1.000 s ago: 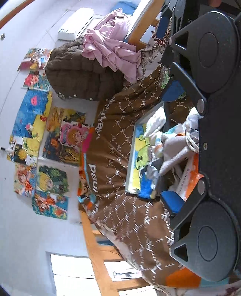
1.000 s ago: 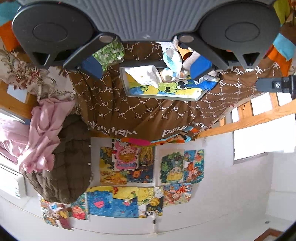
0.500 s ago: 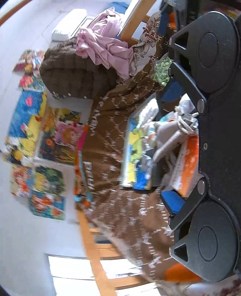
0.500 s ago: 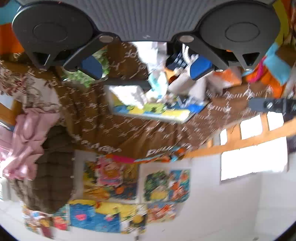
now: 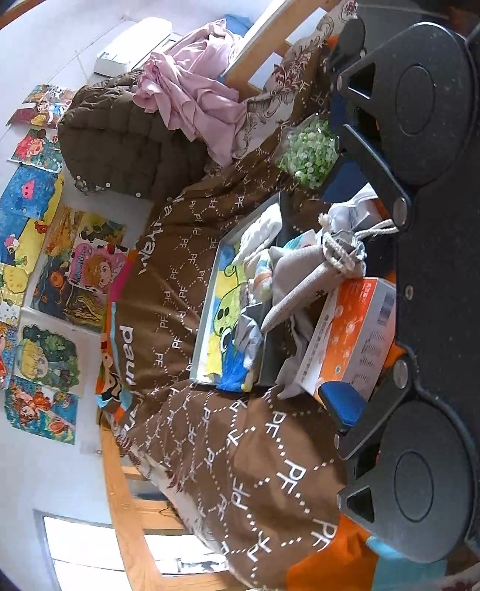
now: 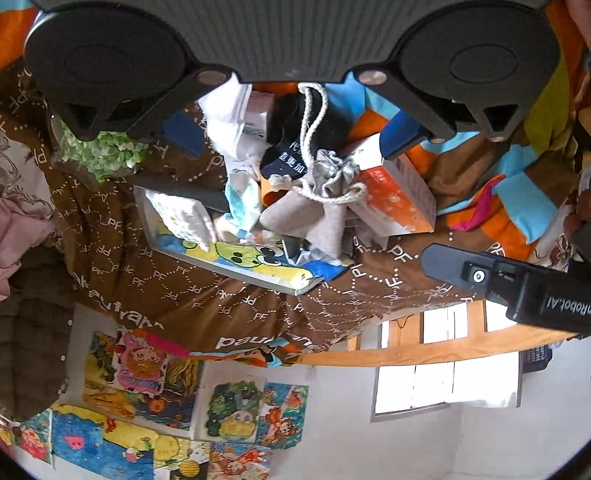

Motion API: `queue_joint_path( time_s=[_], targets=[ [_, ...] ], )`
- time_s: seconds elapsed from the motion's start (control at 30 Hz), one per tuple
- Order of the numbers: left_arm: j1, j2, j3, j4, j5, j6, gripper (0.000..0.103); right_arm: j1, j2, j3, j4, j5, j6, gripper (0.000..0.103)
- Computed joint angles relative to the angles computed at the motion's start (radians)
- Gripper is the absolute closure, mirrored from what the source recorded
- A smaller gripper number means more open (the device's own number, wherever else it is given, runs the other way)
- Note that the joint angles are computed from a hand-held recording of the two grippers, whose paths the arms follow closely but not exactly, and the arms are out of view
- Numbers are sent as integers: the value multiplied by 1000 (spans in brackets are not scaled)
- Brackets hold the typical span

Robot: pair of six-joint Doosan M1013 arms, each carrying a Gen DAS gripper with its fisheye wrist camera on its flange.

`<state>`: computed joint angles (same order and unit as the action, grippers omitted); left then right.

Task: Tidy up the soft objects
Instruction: 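Move both grippers back toward the grey drawstring pouch beside the box, then grasp the grey drawstring pouch with the left gripper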

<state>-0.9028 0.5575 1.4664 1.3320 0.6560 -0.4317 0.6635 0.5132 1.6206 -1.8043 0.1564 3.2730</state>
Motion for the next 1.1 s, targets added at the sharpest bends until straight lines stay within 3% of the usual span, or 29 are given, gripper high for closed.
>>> queue_joint_path(
  time_s=[0.17,0.3,0.37,0.5,0.63,0.77,0.97,1.1],
  targets=[
    [1,9,-15,-39,19,21,1,0,13,-20,229,-8,-234,0],
    [3,20,-31,-57,31,54,1,-6,20,-29,255,-21,-242,0],
    [3,26,-39,-65,40,78,1,-7,24,-36,364,-23,-342,0],
    [-3,35,-43,-13,74,38,1,-11,31,-47,476,-32,-445,0],
    [0,40,-36,66,62,-38,1,-12,39,-55,513,-36,-473,0],
    [7,56,-42,106,50,-71,1,-15,45,-56,297,-43,-243,0],
    [29,59,-24,148,-41,-157,1,-17,50,-58,53,-39,6,0],
    [37,72,-36,155,-67,-183,1,-19,56,-67,113,-29,-40,0]
  ],
)
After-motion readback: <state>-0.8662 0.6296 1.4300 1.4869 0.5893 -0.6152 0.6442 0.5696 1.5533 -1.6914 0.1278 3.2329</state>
